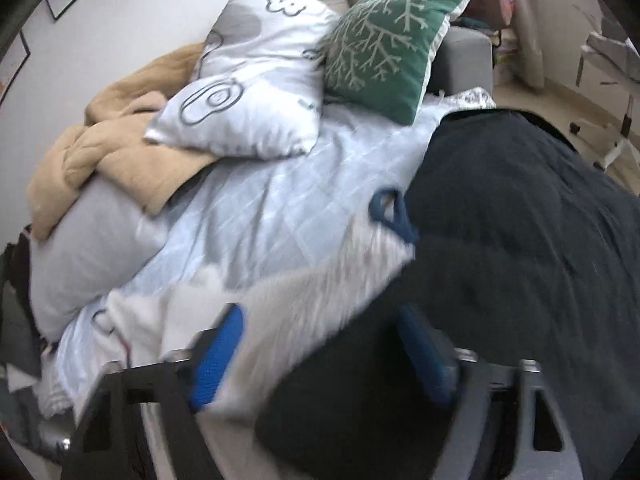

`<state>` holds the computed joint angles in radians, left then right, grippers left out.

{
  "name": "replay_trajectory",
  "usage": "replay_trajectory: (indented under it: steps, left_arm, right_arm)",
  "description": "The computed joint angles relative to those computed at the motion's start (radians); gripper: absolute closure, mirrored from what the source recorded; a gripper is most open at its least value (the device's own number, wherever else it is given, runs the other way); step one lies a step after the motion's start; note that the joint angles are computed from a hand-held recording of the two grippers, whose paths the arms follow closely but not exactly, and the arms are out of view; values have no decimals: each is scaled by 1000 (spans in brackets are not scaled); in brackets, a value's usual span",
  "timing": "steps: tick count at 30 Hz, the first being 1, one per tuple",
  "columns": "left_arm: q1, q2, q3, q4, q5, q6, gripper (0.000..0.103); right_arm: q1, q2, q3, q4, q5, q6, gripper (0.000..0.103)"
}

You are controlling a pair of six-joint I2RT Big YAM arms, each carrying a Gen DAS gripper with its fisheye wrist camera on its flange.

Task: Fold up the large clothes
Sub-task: 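Grasp a sleeve cuff with the right gripper and lift it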

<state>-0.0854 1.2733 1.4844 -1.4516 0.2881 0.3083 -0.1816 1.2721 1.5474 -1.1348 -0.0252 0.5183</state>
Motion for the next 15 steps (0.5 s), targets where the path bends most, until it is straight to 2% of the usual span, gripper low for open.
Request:
replay_trajectory:
  steps: [2,5,7,8,9,10,12,15]
  left_arm:
    - [-47,55,60,31,-5,-23,18]
    - [-120,150,154,101,-8,-82,21]
    - [-156,227,225,126,37,-135,27]
    - [-174,266,260,141,57,-161,29]
    - [-195,304,292,170,61,-188,37]
    - [-216,336,311,209,57,-211,46]
    - [-248,393,341,282,58,-244,56]
    - [-270,486,383,369,100,-349,60]
  right_arm:
    - [-10,17,19,-7,11,-37,93]
    - [-13,-43,16,48,64,-148,94]
    - [-32,-69,50,80,130,-251,94]
    - [-40,-74,61,87,149,-276,94]
    - [-64,-77,92,91,164,-304,94]
    - [-78,-77,111,86,165,-313,94]
    - [-120,-68,161,87,168,-336,94]
    - [-168,-48,205,98,168,-362,94]
